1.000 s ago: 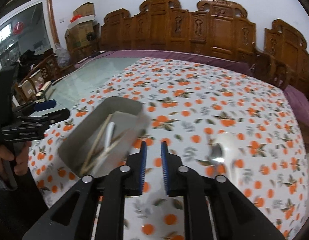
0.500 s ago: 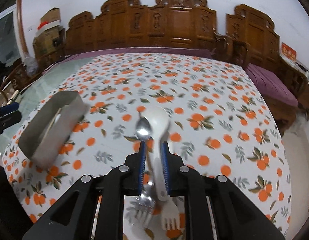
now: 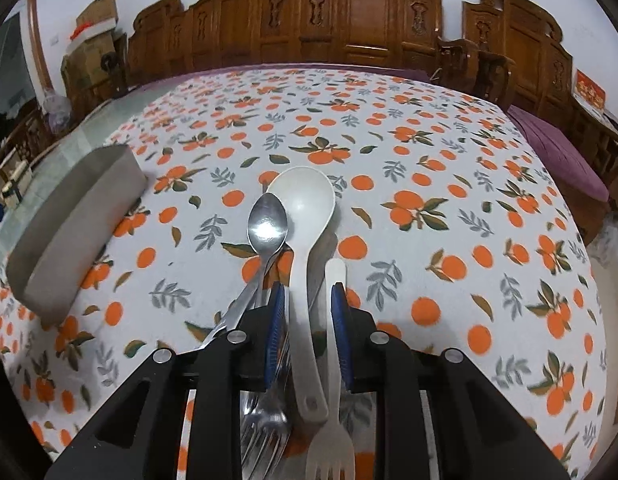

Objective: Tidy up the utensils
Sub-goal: 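Grasp a white plastic spoon from the utensil pile with the right tool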

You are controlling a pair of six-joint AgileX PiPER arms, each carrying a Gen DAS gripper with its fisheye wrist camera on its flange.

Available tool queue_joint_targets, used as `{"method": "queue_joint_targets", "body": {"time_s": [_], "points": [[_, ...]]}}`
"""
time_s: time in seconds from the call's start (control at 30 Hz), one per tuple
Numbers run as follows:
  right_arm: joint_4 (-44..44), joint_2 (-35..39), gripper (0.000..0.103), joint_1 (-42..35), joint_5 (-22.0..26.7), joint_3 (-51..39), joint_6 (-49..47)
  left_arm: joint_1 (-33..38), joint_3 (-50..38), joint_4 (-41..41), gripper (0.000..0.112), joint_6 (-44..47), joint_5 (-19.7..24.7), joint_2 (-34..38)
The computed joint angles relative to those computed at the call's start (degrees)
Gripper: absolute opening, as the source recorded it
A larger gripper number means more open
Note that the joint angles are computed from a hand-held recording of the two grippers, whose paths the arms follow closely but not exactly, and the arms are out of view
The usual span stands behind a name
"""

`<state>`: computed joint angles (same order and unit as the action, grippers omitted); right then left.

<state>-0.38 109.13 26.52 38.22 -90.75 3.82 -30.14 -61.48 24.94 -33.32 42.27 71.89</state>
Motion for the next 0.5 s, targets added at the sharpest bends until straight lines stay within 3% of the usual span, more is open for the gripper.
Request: {"method": "queue_joint_targets", "body": {"time_s": [0.27,0.33,0.5], "points": [[4.3,3.6,0.026,-0.6,4.3,-5.5,-3.8,-4.2,-1.6,3.4,0.089,-3.6,2.3,2.4],[5.6,3.7,0.011,-1.0,4.7,-5.8,-4.6,-4.8,-2.2,3.6,0.089,-3.9,2.9,2.8],[6.8,2.3,0.010,-1.9,2.9,-4.9,-5.2,-6.8,-3.9,5.1,0.089,-5.8,4.4,4.8]]}}
